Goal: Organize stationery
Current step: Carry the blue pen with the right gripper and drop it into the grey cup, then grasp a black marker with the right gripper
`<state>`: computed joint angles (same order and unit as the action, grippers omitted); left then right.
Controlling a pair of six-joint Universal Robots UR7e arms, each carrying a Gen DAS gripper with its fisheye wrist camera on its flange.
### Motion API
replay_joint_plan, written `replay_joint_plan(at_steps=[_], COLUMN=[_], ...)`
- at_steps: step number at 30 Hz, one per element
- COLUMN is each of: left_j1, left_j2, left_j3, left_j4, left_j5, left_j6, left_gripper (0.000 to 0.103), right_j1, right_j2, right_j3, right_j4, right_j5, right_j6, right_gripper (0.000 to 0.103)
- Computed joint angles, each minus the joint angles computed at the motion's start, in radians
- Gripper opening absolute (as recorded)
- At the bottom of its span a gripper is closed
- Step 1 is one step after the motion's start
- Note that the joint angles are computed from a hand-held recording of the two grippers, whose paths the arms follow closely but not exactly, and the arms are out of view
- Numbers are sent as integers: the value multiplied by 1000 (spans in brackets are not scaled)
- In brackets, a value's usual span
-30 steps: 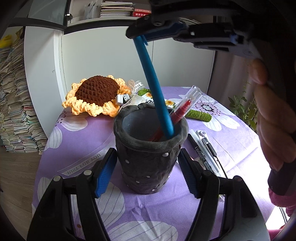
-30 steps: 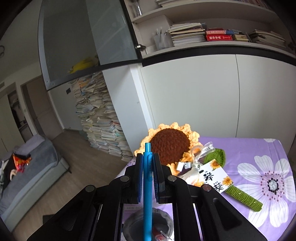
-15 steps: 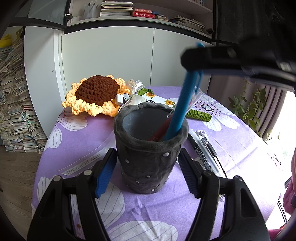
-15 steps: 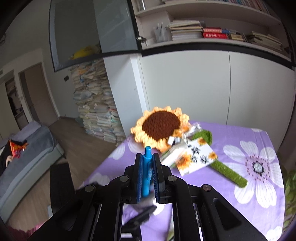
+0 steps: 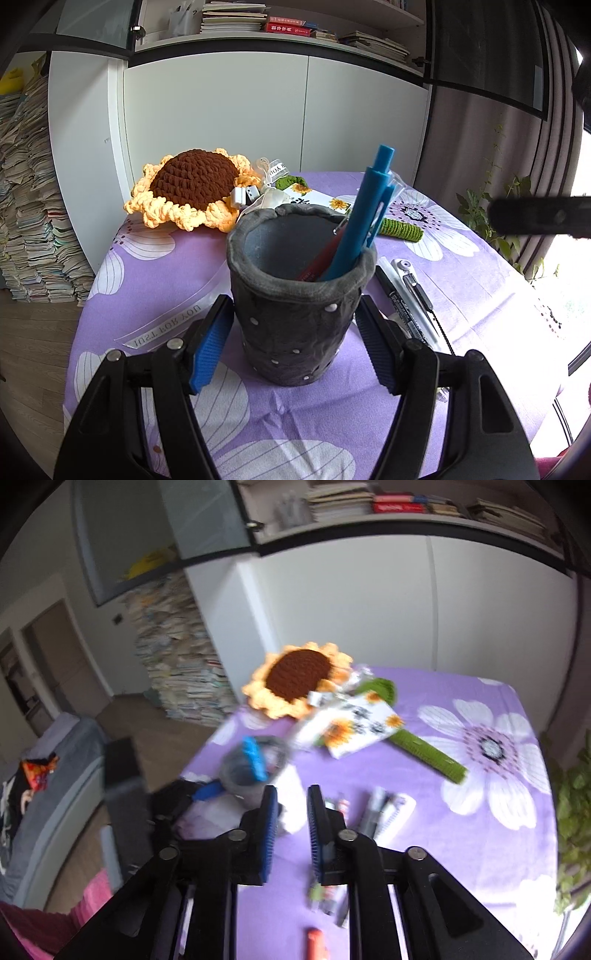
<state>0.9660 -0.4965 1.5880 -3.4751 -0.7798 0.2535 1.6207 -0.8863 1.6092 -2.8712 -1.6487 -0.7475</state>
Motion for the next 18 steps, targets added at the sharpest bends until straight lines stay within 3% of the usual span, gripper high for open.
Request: replay_joint_plan(at_steps=[2,5,8,11,18], left_j1=[0,0,0,0,0], left_j2=[0,0,-1,-3,-1], left_j3=[1,0,1,3,2], left_j4=[-1,0,2,2,2], left_j5=[1,1,1,1,1], left_j6=[0,0,-1,-1,-1], left_gripper=[68,68,68,68,68], right_j1=[-3,-24,-53,-69,-47], right_j2=[24,66,101,126,163], right_j3=[-36,-126,-198,-243,-285], right_j4=[6,149,283,343,312], right_j5=[-92,-173,-170,-159,-189], right_j6=[44,163,255,306,299], right_gripper=[31,31,31,31,31])
